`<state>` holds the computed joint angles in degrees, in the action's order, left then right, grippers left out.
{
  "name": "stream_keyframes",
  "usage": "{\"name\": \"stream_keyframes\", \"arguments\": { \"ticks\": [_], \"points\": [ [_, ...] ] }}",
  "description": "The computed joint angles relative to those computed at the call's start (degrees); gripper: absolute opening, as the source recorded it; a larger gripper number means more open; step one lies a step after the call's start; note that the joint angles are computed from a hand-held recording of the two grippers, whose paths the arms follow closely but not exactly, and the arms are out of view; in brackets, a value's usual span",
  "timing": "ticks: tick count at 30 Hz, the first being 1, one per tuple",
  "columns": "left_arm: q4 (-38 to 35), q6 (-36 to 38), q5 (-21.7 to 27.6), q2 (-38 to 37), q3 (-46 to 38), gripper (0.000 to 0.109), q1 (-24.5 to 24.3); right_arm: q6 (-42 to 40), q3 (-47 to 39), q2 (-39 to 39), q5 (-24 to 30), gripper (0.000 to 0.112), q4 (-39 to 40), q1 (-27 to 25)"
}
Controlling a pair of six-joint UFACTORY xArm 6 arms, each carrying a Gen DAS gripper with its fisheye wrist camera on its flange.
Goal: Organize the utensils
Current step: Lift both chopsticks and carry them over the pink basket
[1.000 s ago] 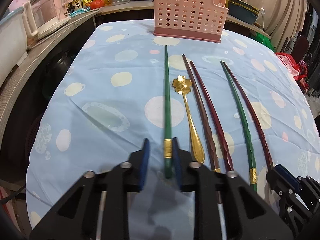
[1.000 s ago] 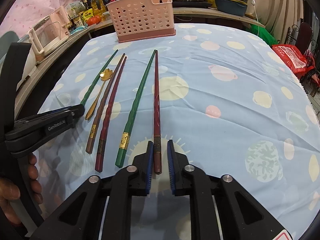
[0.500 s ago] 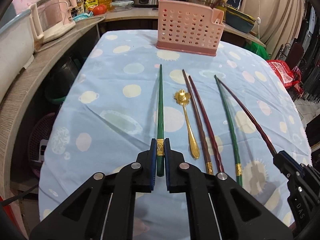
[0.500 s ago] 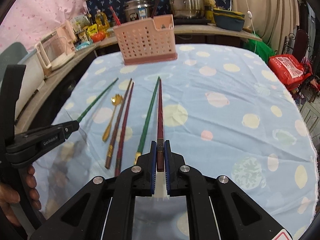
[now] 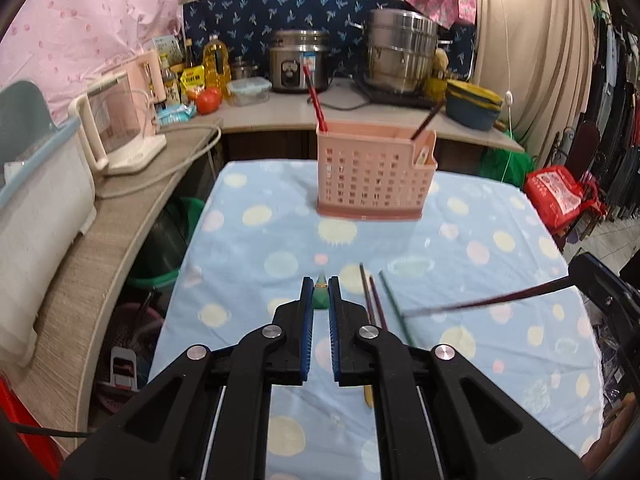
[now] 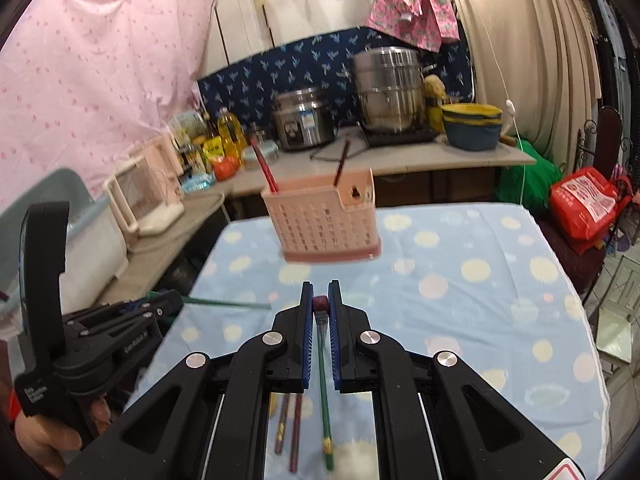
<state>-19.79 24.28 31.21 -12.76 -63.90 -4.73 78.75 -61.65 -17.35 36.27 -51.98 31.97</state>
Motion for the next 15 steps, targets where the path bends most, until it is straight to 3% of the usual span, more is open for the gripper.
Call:
{"name": "stream_keyframes", "arguments": {
  "ticks": [15],
  "points": [
    [0.3,-1.7,0.3,7.6,-12.3,0.007,-0.9,-0.2,-12.3,7.7,-3.8,0.007,-4.0,-4.2]
  ]
}}
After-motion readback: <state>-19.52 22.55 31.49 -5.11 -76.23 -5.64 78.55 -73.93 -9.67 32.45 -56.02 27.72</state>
